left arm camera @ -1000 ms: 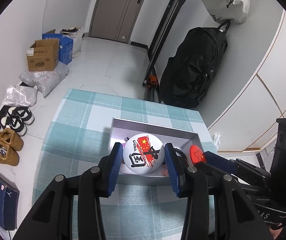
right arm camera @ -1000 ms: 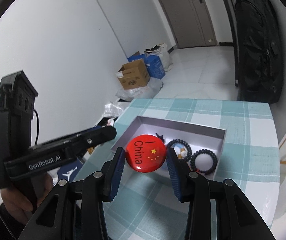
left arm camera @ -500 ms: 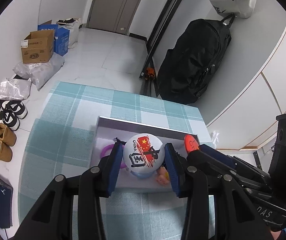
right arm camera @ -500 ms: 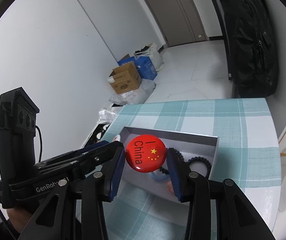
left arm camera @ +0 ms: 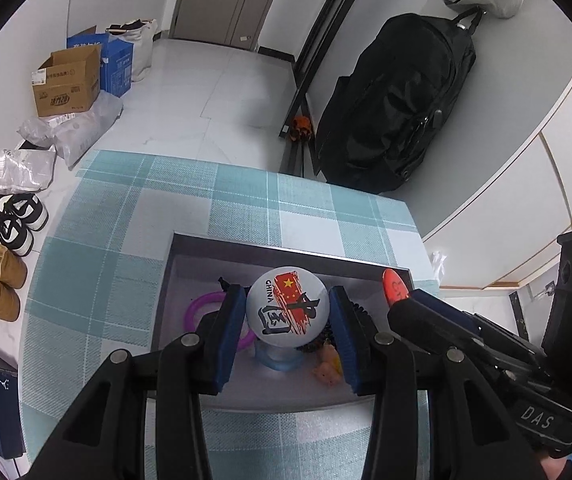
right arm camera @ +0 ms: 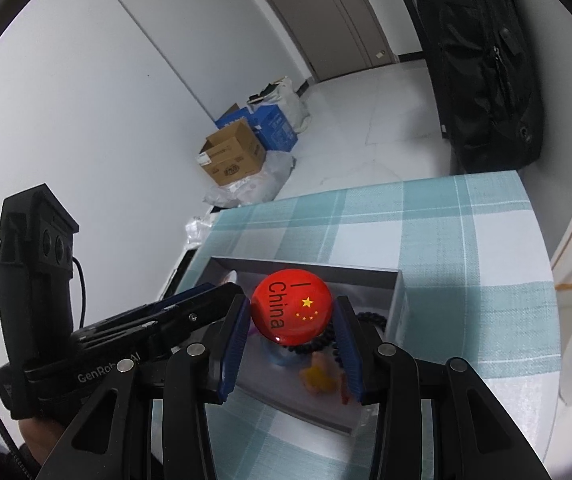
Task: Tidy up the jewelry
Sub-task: 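Open both tools to release the badges into the box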
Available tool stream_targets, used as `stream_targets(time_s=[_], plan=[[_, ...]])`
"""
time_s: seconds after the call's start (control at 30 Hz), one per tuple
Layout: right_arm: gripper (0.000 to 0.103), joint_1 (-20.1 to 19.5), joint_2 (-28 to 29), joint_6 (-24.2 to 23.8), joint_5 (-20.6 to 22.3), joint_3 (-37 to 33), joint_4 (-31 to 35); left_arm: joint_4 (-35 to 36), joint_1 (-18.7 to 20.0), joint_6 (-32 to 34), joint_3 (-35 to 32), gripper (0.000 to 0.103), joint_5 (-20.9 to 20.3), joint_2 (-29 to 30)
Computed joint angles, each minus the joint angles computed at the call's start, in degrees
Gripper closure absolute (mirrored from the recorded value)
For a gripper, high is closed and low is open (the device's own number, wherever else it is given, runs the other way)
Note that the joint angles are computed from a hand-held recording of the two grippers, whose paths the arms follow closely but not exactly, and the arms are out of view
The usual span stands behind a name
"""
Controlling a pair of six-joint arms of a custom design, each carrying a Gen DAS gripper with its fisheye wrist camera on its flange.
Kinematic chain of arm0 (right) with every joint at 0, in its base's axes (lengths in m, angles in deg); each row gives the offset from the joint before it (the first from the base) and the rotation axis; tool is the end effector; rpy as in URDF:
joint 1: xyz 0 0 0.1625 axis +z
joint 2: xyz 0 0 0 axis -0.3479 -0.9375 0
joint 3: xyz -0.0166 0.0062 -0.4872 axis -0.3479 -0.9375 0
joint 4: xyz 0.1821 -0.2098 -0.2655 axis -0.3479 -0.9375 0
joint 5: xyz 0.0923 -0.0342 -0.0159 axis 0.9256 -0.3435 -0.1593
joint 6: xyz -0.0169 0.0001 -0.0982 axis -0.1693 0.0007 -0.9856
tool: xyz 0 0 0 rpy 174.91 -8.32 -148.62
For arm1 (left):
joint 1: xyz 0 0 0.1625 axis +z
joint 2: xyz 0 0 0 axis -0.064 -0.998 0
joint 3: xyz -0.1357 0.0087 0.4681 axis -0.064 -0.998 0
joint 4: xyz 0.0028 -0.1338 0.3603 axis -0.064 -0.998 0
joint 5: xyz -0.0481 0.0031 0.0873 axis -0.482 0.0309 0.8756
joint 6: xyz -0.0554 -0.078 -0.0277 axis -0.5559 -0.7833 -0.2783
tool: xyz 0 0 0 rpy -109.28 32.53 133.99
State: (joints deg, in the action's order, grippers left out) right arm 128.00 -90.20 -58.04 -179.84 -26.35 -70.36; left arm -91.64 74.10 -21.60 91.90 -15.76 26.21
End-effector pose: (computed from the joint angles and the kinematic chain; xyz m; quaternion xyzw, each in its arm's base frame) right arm 0.4117 -0.8732 0.0146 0.3086 -0.9405 0.1394 0.0293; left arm -0.0758 -0.7987 0.3557 -0.0385 0.9044 -0.3565 0.2313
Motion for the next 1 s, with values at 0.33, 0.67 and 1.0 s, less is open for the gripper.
stream_targets(time_s=[0.33,0.67,1.0], plan=[[0.062,-0.2,1.4,1.9,-0.1,-3.3,2.1,3.6,0.7,-1.8,-1.5,0.066,-2.1,0.5],[0.061,-0.1,1.1,2.4,-0.6,-2.3,1.9,8.7,1.0,-3.4,-2.9,0.064,-3.8,0.7],[0.060,0.0,0.5,2.0,-0.4,-0.4,0.3,7.3,0.6,-3.5,-1.8,0.050,-2.8,0.1]])
